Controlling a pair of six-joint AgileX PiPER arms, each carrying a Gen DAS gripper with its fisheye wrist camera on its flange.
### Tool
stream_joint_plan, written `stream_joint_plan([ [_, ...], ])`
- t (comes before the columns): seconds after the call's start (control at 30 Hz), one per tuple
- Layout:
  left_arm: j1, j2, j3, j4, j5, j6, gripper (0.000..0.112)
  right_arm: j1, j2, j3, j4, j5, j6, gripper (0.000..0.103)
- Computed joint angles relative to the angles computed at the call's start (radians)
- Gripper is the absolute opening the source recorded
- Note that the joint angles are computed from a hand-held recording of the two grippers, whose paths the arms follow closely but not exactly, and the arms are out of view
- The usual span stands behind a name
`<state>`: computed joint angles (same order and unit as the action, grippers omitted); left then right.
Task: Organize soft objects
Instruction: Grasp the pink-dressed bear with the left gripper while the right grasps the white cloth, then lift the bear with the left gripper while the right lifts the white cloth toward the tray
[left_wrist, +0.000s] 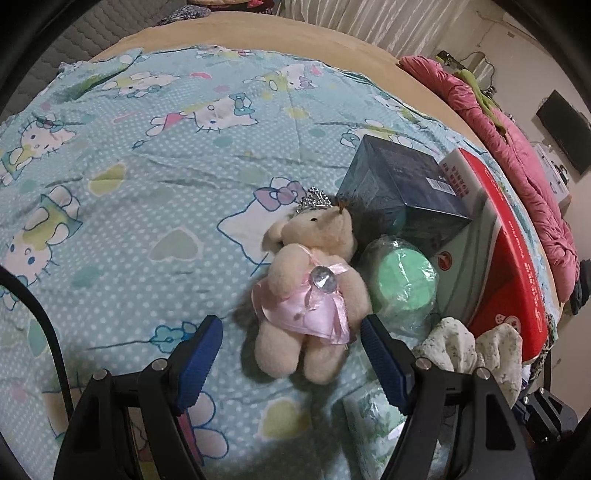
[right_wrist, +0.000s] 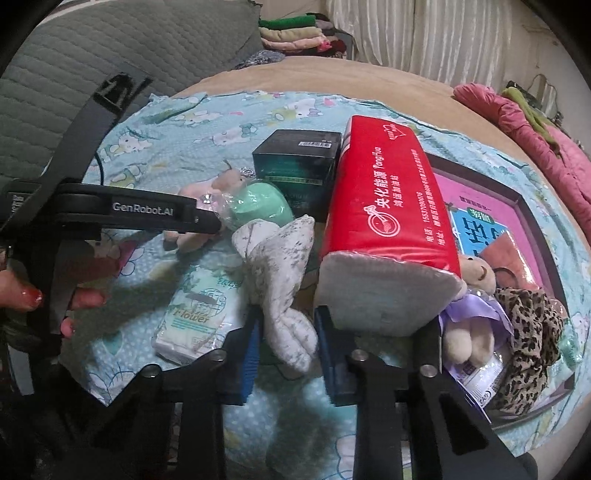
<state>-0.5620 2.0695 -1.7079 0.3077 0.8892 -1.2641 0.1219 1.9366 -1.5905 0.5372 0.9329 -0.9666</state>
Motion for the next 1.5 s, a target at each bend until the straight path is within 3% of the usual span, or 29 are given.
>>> stream_joint_plan([
  [0.13,0.001,0.008,-0.002,0.000,-0.017,0.012,0.071,-0.003,0.004,0.000,0.004,0.005,-0.003,0.019],
  [0.27,0.011,-0.019,0.053,-0.002,-0.084,-0.011,0.038,-0.008,0.003,0.001,0.015,0.011,-0.015,0.017],
  [0.3,0.016,-0.026,0.070,-0.005,-0.102,-0.015,0.035,-0.008,0.003,0.002,0.016,0.011,-0.016,0.017],
  [0.47,0.033,-0.077,0.171,-0.024,-0.218,-0.039,0.028,-0.018,-0.004,0.002,0.029,0.023,-0.032,0.016],
  [0.7,0.005,-0.101,0.191,0.010,-0.219,-0.077,0.023,-0.041,-0.020,-0.003,0.065,0.053,-0.061,0.014],
  [1.0,-0.050,-0.172,0.255,0.055,-0.185,-0.174,0.021,-0.080,-0.034,-0.027,0.130,0.131,-0.111,0.010],
  [1.27,-0.117,-0.205,0.204,0.121,-0.049,-0.236,0.021,-0.101,-0.003,-0.075,0.139,0.201,-0.091,0.007],
  [1.5,-0.174,-0.225,0.094,0.195,0.083,-0.253,0.021,-0.123,-0.036,-0.075,0.205,0.206,-0.153,0.006],
])
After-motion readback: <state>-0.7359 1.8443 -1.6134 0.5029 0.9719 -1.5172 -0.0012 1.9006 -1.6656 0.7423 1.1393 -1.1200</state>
